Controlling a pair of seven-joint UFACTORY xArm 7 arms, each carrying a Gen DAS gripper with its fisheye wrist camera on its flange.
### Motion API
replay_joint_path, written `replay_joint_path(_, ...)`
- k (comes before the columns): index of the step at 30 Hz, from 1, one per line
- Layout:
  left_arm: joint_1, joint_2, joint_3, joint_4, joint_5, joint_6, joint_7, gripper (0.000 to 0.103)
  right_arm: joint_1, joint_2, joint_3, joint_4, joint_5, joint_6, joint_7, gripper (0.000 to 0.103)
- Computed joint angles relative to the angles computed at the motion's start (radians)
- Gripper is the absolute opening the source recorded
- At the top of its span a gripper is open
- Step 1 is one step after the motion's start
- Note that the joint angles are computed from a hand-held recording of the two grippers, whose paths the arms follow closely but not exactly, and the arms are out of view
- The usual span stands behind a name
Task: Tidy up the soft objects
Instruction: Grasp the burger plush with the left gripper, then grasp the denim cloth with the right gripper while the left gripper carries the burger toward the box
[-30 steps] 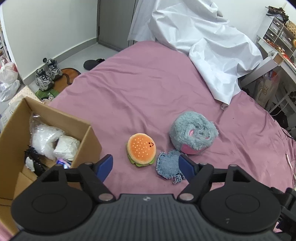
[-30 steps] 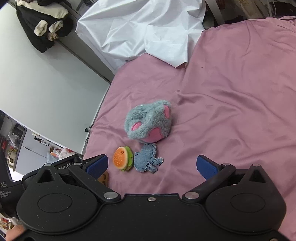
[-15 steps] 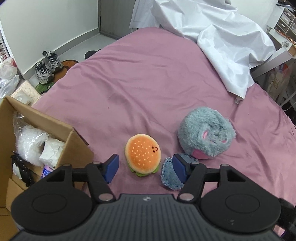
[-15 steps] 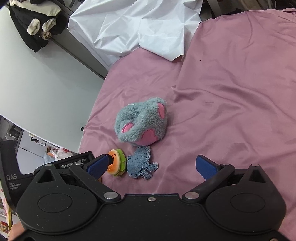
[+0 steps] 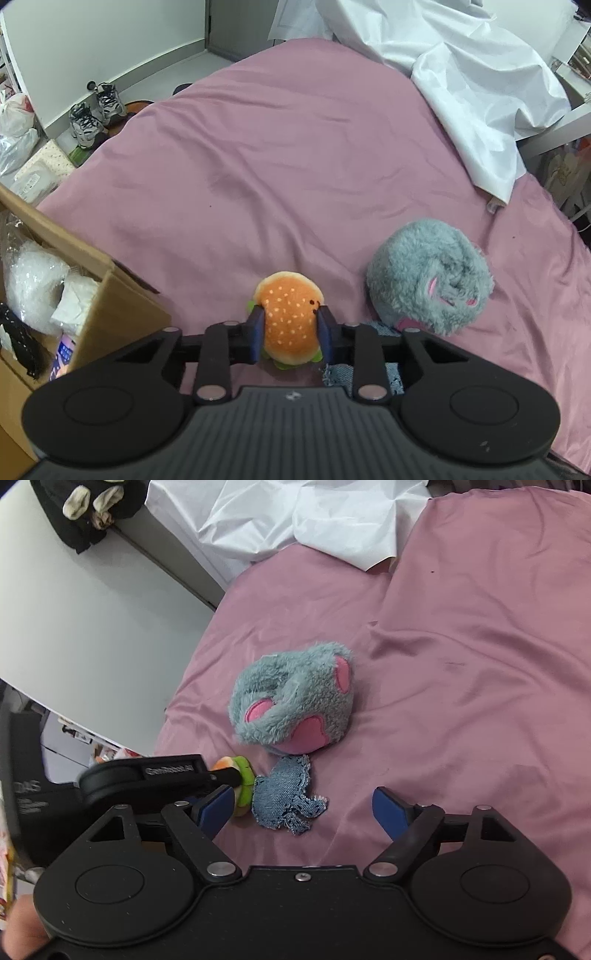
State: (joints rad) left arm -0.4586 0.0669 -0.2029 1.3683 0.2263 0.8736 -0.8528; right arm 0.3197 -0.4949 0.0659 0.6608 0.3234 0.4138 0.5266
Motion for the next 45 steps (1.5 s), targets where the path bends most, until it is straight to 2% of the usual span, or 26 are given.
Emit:
replay_joint_path(10, 0.023, -0.055, 0.0, -0.026, -0.046, -0.03, 0.039, 0.028, -0.015, 0.089, 0.055, 0.057, -0.108, -0.007, -0.018, 0.081)
replay_joint_path(13, 0.03, -0.081, -0.003, -0.044, -0.051, -0.042, 0.043, 0.028, -0.005, 0.103, 0.059, 0.066, -0.124, -0.005, -0.037, 0.076)
replay_joint_path(15, 0.036, -0.099, -0.005, -0.057, -0.062, -0.045, 0.049, 0.028, -0.007, 0.114, 0.068, 0.078, -0.148, 0.013, -0.048, 0.06)
replay_joint_path(16, 0.038, -0.108, -0.007, -0.064, -0.064, -0.045, 0.051, 0.028, -0.019, 0.121, 0.082, 0.088, -0.176, 0.031, -0.042, 0.045)
replay_joint_path(18, 0.043, -0.123, -0.011, -0.072, -0.065, -0.041, 0.05, 0.028, -0.035, 0.121, 0.098, 0.093, -0.224, 0.052, -0.036, 0.027)
replay_joint_path(19, 0.046, -0.132, -0.012, -0.077, -0.066, -0.04, 0.049, 0.028, -0.026, 0.12, 0.091, 0.094, -0.217, 0.056, -0.046, 0.021)
replay_joint_path(23, 0.059, -0.178, -0.018, -0.103, -0.064, -0.028, 0.046, 0.028, -0.018, 0.093, 0.091, 0.092, -0.215, 0.072, -0.046, 0.011)
replay_joint_path(45, 0.133, -0.425, -0.043, -0.216, -0.106, 0.04, 0.09, 0.028, -0.031, -0.09, 0.139, 0.067, -0.271, 0.102, 0.053, 0.009)
